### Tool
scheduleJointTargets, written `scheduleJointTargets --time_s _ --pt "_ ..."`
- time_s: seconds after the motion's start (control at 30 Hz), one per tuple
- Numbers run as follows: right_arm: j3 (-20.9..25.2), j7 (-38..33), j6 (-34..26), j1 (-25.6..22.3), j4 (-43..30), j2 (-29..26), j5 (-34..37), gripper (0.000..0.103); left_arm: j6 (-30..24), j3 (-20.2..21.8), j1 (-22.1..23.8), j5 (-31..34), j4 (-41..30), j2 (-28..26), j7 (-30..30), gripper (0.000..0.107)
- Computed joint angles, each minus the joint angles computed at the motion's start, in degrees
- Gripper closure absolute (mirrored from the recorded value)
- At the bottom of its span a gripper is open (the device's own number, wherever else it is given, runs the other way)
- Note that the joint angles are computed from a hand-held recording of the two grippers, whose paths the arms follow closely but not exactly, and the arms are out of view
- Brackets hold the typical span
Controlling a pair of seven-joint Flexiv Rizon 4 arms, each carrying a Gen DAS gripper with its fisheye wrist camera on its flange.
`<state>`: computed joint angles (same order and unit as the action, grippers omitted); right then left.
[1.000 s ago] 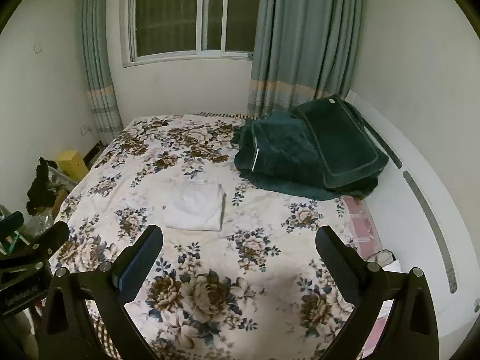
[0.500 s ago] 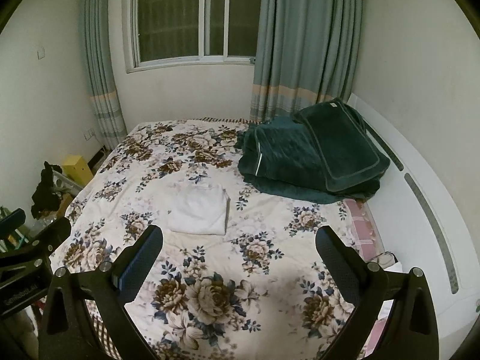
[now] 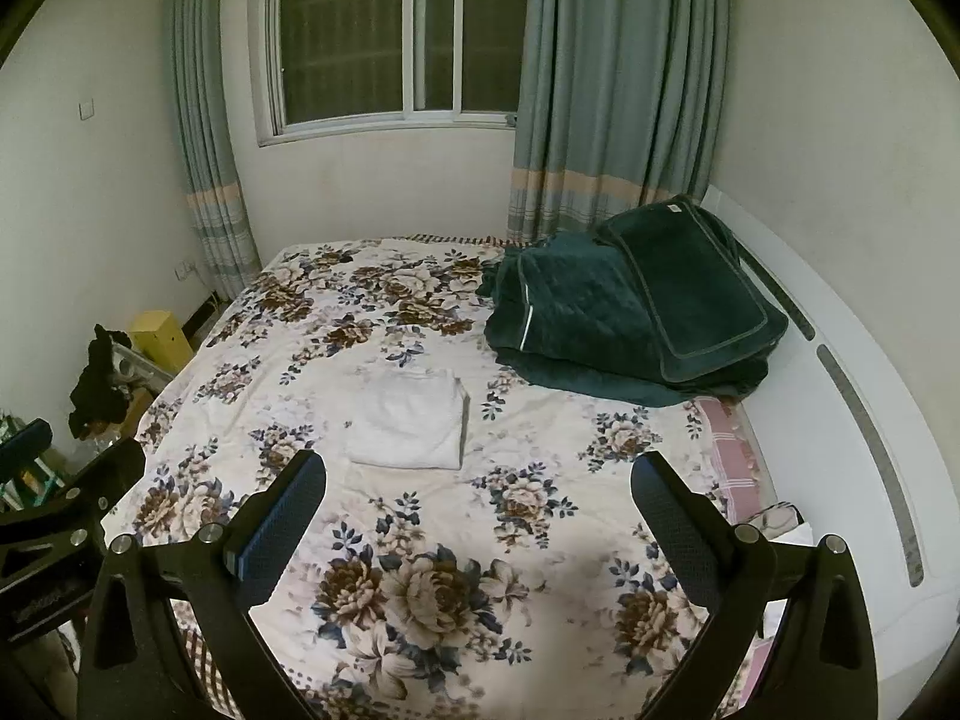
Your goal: Fold small clothes
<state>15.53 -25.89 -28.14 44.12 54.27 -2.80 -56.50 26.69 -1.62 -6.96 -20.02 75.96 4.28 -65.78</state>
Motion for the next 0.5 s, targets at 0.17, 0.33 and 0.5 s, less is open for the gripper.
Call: scheduleJointTargets --time_s 0.17,0.33,0.5 --pt "0.02 0.02 -0.17 0.08 0.10 0.12 0.07 0.000 0.04 0.00 -0.02 -0.06 0.01 0.00 -0.04 0.004" --pt "0.08 -0.06 0.41 -0.45 0.56 0.36 0.43 0.000 -0.04 0.08 0.16 -0.01 -0.31 -0.20 0.04 0.004" --pt "0.15 -0.04 0.30 -0.41 0.17 0.15 0.43 0.000 -0.15 0.11 0.31 -0.30 -0.67 -0.45 0.13 0.004"
